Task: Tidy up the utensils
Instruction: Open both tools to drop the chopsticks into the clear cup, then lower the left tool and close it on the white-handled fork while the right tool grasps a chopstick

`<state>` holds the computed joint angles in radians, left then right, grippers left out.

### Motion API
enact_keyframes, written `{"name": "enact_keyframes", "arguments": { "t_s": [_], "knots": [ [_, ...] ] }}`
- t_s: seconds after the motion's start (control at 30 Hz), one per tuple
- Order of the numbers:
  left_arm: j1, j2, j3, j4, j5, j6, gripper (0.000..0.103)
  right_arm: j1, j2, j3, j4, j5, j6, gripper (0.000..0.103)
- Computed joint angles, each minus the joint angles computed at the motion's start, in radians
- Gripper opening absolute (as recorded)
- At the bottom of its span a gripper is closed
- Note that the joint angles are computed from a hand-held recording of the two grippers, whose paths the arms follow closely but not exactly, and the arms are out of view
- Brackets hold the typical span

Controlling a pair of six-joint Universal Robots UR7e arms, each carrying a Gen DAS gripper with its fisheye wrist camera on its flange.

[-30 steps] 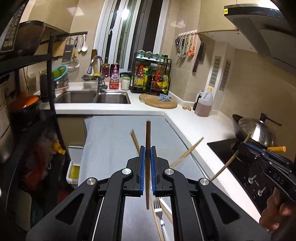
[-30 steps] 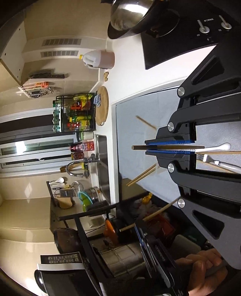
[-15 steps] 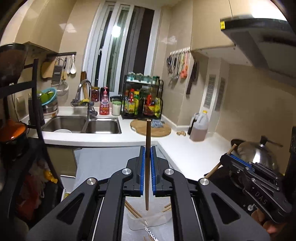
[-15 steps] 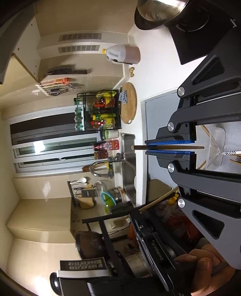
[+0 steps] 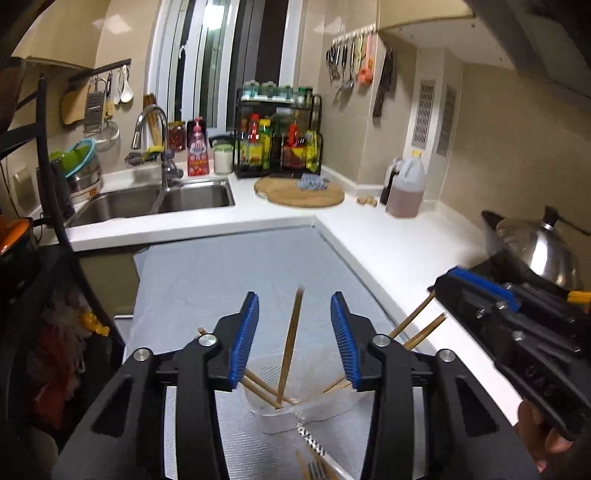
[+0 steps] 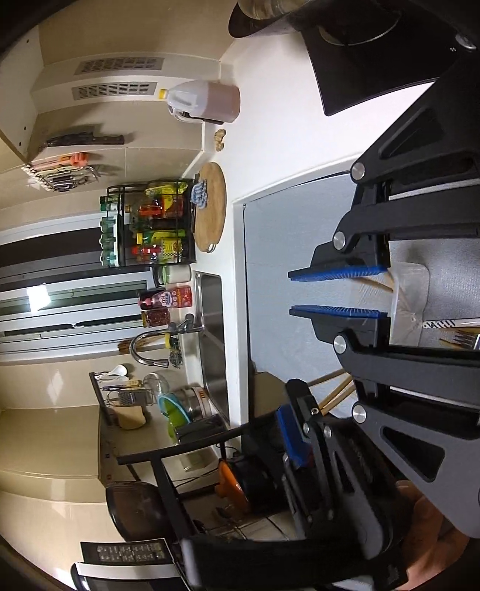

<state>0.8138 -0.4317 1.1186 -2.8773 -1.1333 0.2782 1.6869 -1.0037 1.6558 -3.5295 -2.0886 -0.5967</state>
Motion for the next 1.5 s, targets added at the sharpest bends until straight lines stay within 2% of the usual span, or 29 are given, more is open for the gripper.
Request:
{"name": "enact_keyframes", "arguments": {
  "t_s": [0.2,0.47,0.63,0.73,0.83,0.97,1.07,1.33,1.5],
  "knots": [
    [-0.018,-0.105,0.182,-0.172,-0.018,-0.004,0.040,0.021,-0.039,0.099,-0.140,-0.012,-0.046,0.016],
    [-0.049,-0.204,0.469,-0.382,0.061,-0.017,0.040,0.018,-0.093,0.340,-0.373,0.031,-0.076,0.016],
    [-0.054,-0.230,0.633,-0.498,0.094,-0.024,0.029,-0.017,-0.100,0.468,-0.446,0.052,-0.047,0.015],
    [-0.047,-0.227,0.701,-0.544,0.102,-0.053,0.023,-0.048,-0.096,0.536,-0.494,0.076,-0.019,0.008],
    [-0.037,-0.215,0.755,-0.577,0.109,-0.083,0.017,-0.082,-0.078,0.592,-0.545,0.111,-0.005,0.005],
    [-0.022,-0.197,0.819,-0.587,0.090,-0.148,0.017,-0.124,-0.038,0.629,-0.566,0.130,0.006,0.005],
    [-0.022,-0.178,0.850,-0.602,0.072,-0.141,0.017,-0.154,-0.013,0.646,-0.577,0.143,0.013,0.005],
    [0.003,-0.161,0.862,-0.539,0.041,-0.195,0.017,-0.208,0.046,0.672,-0.538,0.180,0.037,0.007],
    [0.001,-0.155,0.868,-0.561,0.037,-0.186,0.017,-0.214,0.087,0.669,-0.512,0.191,0.016,0.007]
  ]
}}
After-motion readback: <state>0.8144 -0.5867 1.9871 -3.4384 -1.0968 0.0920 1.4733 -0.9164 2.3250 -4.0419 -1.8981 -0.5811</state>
